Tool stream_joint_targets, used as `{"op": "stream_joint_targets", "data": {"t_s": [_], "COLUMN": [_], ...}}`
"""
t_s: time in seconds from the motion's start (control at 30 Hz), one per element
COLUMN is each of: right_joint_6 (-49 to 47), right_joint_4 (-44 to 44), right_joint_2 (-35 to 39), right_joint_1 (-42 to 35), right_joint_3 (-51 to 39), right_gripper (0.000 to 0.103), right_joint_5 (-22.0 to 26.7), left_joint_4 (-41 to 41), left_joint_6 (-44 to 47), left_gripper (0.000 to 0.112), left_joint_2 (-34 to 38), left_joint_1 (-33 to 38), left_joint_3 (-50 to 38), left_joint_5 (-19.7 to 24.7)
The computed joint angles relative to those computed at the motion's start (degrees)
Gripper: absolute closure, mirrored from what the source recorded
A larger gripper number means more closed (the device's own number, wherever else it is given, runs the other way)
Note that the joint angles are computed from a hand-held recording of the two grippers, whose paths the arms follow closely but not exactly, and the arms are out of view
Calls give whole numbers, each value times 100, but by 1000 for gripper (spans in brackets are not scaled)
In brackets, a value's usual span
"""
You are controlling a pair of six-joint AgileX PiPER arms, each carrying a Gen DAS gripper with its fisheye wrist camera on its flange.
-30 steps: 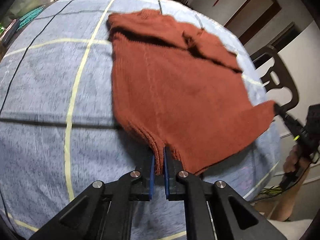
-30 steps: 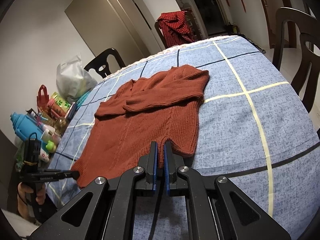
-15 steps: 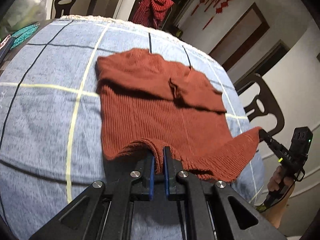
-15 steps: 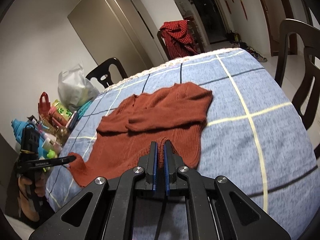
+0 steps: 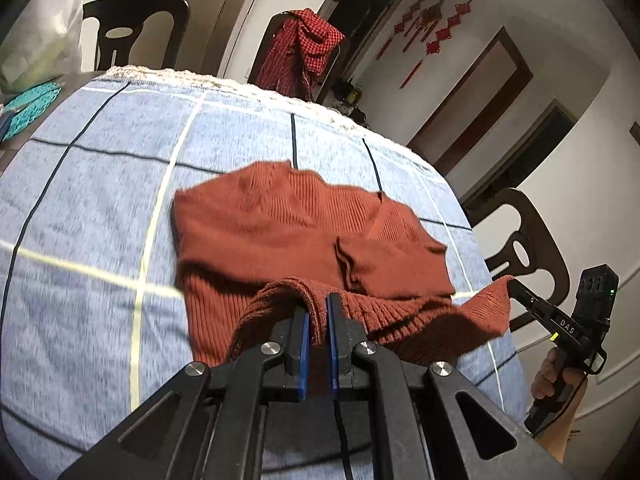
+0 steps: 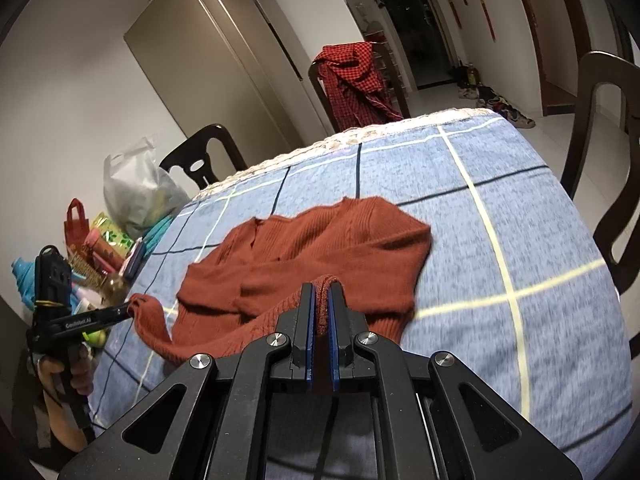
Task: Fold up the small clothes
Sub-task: 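Carry the hem over the body toward the collar with both grippers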
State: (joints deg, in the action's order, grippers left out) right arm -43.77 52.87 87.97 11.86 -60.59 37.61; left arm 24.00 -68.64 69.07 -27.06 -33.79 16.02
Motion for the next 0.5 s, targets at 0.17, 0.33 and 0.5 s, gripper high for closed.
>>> {"op": "stream_joint_targets", "data": {"t_s": [0.17, 0.33, 0.5], "right_joint_6": [489, 998, 1497], "right_joint_4": [-374, -747, -1166], "right_joint_2": [536, 1044, 1481], "right_joint_1": [138, 320, 519], "right_joint_3": [-727, -1437, -2020], "right_gripper": [97, 97, 97], "right_joint_5": [-2, 6, -2], "left_joint_4": [-718, -1669, -3108], "left_joint_6": [1033, 2145, 3727], "left_gripper": [103, 103, 103], "left_joint_2": [369, 693, 1124], "left_joint_1": [569, 1045, 1337], "left_joint_3": [-298, -497, -776], "left_joint_5": [-268, -571, -648]}}
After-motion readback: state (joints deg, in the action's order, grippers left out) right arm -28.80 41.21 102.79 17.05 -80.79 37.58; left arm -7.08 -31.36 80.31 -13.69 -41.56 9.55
